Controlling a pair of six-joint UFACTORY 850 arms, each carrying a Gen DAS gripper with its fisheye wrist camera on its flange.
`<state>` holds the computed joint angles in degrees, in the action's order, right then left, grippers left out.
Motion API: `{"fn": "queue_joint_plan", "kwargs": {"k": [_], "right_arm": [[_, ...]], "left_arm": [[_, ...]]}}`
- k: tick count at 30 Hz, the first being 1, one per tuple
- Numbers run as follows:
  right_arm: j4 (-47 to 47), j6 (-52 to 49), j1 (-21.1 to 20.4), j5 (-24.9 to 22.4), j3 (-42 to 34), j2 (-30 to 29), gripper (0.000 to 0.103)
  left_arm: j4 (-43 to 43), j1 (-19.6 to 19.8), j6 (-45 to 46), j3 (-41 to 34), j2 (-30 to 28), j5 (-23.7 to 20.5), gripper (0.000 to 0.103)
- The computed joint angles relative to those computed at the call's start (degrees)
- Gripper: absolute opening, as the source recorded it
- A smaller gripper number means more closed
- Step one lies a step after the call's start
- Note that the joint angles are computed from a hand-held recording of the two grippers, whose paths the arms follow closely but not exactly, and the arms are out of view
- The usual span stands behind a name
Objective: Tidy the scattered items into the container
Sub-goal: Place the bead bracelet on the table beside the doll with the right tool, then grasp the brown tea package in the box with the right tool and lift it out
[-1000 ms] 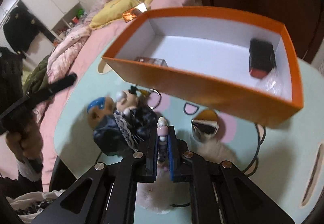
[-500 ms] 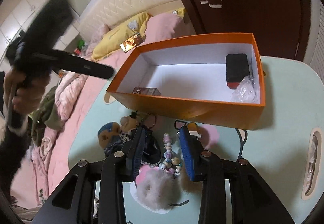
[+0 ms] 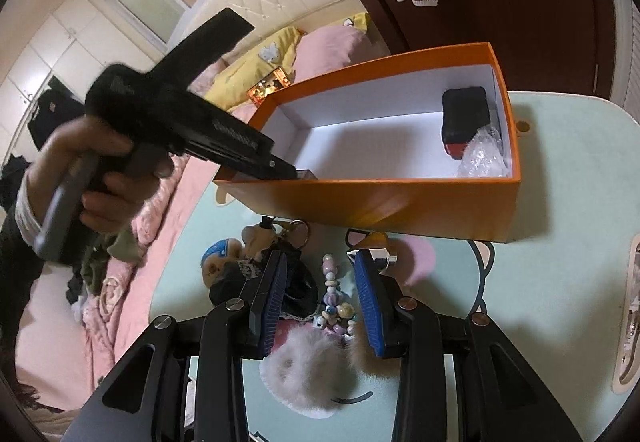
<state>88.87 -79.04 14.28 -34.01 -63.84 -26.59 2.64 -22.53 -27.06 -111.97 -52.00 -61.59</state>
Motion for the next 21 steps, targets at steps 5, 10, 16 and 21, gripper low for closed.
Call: {"fn": "queue_joint_plan", "kwargs": {"k": [5,10,16,21], "right_arm": [[-1.22,0.83,-0.1,-0.21,-0.34,-0.09,0.034],[0.27,0.47,0.43,2.02,-0.11,0.21,0.034],[-4.41,4.28,1.14,2.49,-3.2,-0.33,0.034],[-18.15,20.32,2.33,-1.16,-15.16,-6.34,0.034]], "left_arm": [[0.53,-0.7,-0.55,2.09,1.17,4.28,0.048],[-0.79,-0.44,2.48,2.75,1.42,9.82,0.051],[-22.73,5.01,17.54,12.61,11.14,24.73,0.051],[-24.43,6.72,20.0,25.27,23.43,38.62,0.051]]}}
